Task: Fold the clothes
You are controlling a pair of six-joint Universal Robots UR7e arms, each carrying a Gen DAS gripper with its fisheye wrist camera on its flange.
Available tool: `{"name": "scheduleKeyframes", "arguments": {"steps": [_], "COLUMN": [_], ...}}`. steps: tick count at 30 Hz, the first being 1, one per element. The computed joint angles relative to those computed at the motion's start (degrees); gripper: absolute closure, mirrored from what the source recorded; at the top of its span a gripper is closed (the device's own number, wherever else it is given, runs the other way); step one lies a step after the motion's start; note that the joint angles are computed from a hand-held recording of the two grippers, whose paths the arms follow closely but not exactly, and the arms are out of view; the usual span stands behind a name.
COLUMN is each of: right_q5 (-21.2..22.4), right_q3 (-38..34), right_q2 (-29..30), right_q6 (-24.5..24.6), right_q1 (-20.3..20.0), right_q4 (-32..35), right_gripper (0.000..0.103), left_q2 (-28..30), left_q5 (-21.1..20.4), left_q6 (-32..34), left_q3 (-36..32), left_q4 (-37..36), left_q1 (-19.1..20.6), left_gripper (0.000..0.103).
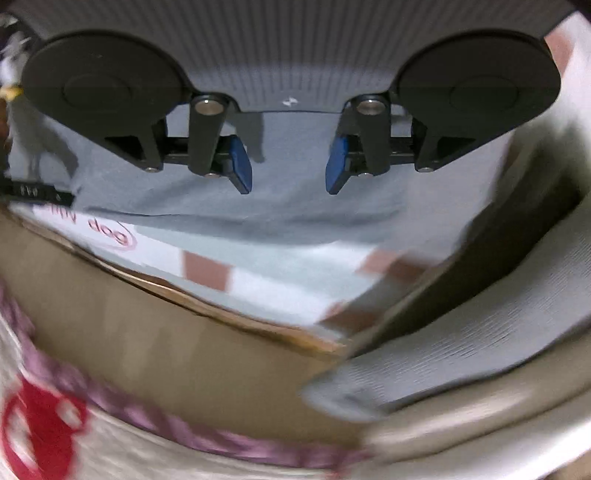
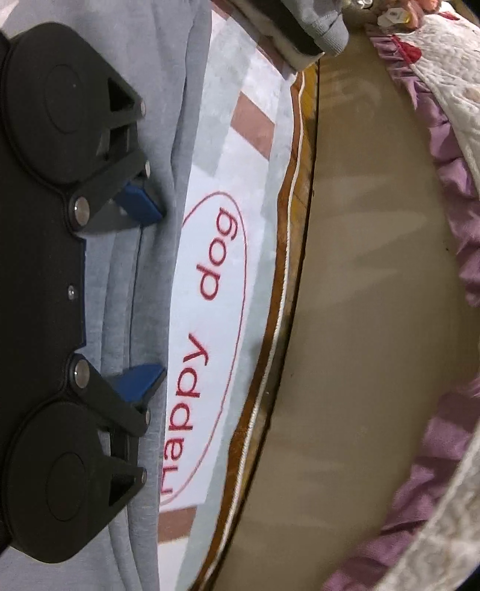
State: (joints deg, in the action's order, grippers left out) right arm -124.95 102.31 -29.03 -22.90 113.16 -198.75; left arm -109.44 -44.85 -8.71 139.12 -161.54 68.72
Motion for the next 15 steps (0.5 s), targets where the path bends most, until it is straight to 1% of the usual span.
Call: {"name": "scheduleKeyframes", "arguments": {"steps": [1,4,5,6,7,9,10,11,12,13,15], "right_q5": [0.4,5.8,7.5,9.0,9.6,9.5,9.5,9.6,9.7,9.9,11.0], "right_q3": [0.7,5.0,6.2,7.3,8.0,8.6,8.7,8.7,8.6,8.4,7.7], "right_q2": [-0.5,-3.1,-3.8,-4.2,-4.1,-3.4,-3.0,-2.5,-2.0,-1.6,-0.8], "right_q6": [0.0,-0.7,-1.4,-2.7,-4.5,-8.5,-9.9,-10.5,-11.2,-11.2,-9.6], "right_q1": [0.7,2.2,2.7,3.1,3.6,4.5,4.7,4.7,4.7,4.5,3.9], "right_q4": [-0.5,-2.1,-1.9,-1.5,-1.0,-0.1,0.3,0.8,1.2,1.5,1.7], "right_gripper": [0.020,0.020,0.020,0.020,0.021,0.021,0.021,0.021,0.021,0.021,0.021], "left_q2": [-3.2,-8.1,-8.8,-8.9,-8.9,-6.9,-5.6,-4.3,-3.5,-3.1,-2.4], "left_q5": [-2.7,-15.8,-19.4,-22.2,-25.0,-32.8,-34.9,-36.1,-34.9,-31.3,-20.7], "left_q6": [-4.2,-10.9,-12.4,-13.9,-15.3,-17.4,-18.4,-19.5,-20.7,-21.7,-23.3], "left_q3": [0.0,-0.2,0.0,0.1,0.3,0.5,0.9,1.4,2.3,3.4,6.2], "left_q4": [3.6,7.3,7.7,8.1,8.6,7.4,6.2,5.0,3.3,1.1,-4.3], "left_q1": [0.8,6.0,7.6,8.8,10.0,13.7,14.8,15.4,15.1,14.1,10.4], "left_gripper": [0.060,0.053,0.051,0.050,0.049,0.047,0.047,0.047,0.047,0.047,0.047]}}
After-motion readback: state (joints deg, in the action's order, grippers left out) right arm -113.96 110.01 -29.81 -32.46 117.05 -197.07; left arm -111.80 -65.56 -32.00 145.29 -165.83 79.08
